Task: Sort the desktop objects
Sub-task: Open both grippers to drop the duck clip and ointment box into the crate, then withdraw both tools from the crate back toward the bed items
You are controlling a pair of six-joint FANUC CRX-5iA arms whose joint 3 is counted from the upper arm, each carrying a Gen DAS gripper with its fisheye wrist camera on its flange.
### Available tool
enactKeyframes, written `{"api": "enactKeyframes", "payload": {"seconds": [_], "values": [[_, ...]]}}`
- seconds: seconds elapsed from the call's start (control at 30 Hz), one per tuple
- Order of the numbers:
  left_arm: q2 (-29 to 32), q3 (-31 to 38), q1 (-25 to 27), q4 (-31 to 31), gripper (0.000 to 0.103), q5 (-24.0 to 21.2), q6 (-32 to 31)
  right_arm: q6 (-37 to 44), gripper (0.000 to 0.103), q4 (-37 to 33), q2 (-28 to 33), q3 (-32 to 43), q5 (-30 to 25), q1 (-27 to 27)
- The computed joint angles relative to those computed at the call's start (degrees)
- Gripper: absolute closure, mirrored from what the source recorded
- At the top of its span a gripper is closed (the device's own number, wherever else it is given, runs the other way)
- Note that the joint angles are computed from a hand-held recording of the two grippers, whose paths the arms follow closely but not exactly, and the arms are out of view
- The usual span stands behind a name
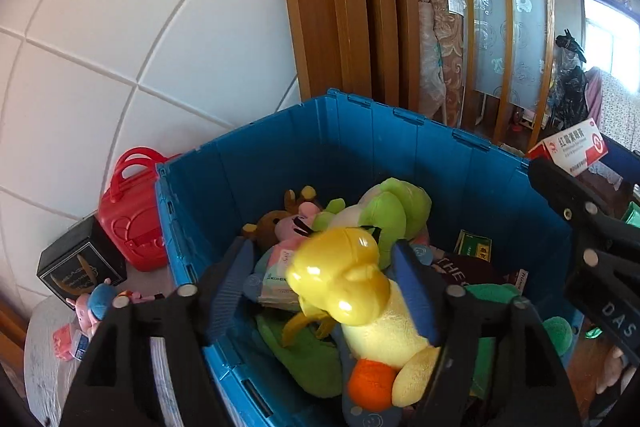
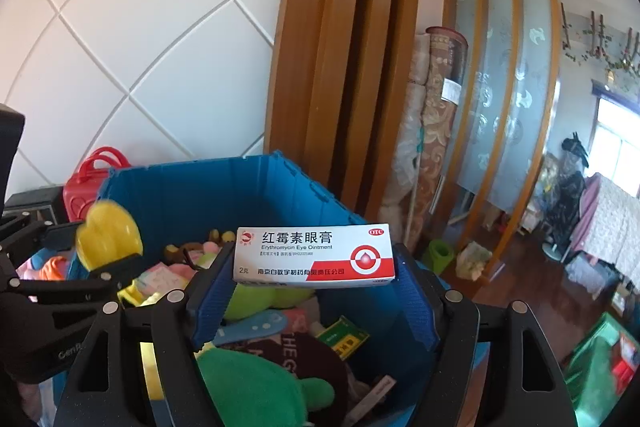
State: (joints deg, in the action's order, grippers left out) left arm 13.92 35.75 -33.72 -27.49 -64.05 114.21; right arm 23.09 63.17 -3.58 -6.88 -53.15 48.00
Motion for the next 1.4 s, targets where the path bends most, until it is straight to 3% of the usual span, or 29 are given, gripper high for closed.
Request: {"api": "enactKeyframes", "payload": {"seconds": [0.07, 0.13, 0.5, 0.8, 1.03, 1.2, 1.4], "values": [[-1.91, -2.08, -0.66, -1.68, 0.022, 0.7, 0.67, -0.07, 0.021, 0.53, -0.07, -0.35, 1.19, -0.21], [-3.44, -3.96, -0.08, -0.36, 0.022, 1.44, 0.12, 0.08, 0.0, 0.7, 0.25, -0.17, 0.88, -0.18], [-13.14, -17.15, 2.92, 4.91, 0.022, 7.74, 0.53, -4.81, 0.0, 2.33, -4.0, -3.52, -0.9, 2.86], [-21.32, -27.51, 7.59, 10.89, 0.022, 9.73, -1.76, -6.59, 0.0, 4.43, -5.67, -4.85, -6.16, 11.44], [-30.57, -38.35, 16.52, 16.22, 0.022, 10.08, -3.5, -6.93, 0.0, 4.48, -1.98, -2.04, -5.39, 17.64], [-36.16, -42.76, 23.03, 13.0, 0.022, 5.84, -2.69, -4.93, 0.0, 2.68, 3.22, 2.41, -1.29, 20.33], [-43.79, -51.33, 38.91, 18.7, 0.022, 5.45, -10.59, 1.63, 0.0, -4.83, 12.23, 11.52, 4.2, 21.58]]}}
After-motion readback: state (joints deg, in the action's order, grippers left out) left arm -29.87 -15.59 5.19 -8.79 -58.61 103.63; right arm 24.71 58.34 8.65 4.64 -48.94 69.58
